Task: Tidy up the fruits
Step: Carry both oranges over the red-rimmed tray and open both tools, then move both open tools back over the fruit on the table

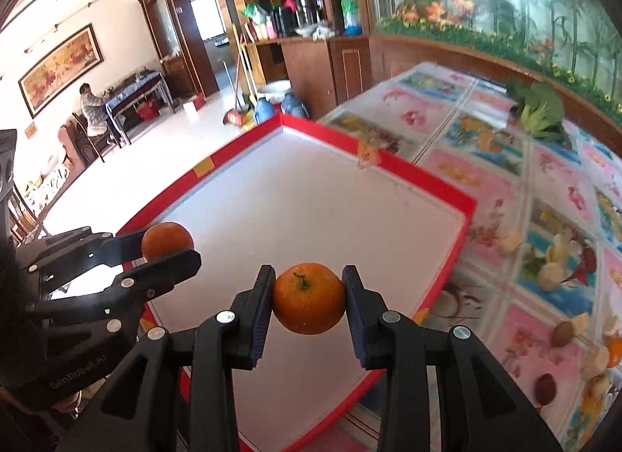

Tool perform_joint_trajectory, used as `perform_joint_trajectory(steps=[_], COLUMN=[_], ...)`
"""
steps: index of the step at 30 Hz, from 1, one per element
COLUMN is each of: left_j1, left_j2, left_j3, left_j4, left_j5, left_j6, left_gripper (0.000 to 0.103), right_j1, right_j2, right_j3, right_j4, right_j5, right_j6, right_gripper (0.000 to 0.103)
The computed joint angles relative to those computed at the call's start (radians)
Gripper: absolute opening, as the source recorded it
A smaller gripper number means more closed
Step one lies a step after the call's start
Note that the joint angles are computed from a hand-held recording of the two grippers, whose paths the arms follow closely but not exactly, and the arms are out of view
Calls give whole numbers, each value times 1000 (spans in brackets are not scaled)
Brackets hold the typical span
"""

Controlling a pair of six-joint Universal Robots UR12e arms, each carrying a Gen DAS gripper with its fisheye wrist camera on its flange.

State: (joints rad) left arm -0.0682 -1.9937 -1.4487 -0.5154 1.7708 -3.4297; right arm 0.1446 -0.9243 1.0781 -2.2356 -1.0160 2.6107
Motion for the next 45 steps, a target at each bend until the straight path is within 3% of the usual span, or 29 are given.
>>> perform_joint_trajectory(steps=[8, 14, 17, 19, 23, 30, 35, 45], left_j1=[26, 26, 20, 17, 10, -25, -64, -126], left_j2=[1, -3, -4, -3, 3, 6, -16, -96], left_j3=[-19, -17, -12, -11, -7, 7, 35, 146], left_j4=[-60, -87, -98, -97, -99, -17, 44, -55], left_j5=[-8, -17, -2, 17, 49, 63, 34, -100], left_j6=[-44, -39, -35, -31, -44, 3, 78, 180], left_gripper=[35, 36, 61, 72, 74, 86, 93, 93], right_j1=[25, 21, 9, 6, -17, -98, -158, -254], right_j2=[13, 9, 2, -3, -24, -73, -97, -116], right_j3=[-28, -27, -22, -14, 16, 117, 183, 247], right_j4=[107, 125, 134, 111, 69, -138, -277, -296], right_j5=[-89, -109, -67, -65, 8, 103, 60, -33], right_j6=[50, 64, 63, 63, 60, 133, 192, 260], right_gripper=[35, 38, 48, 49, 49, 54, 57, 57])
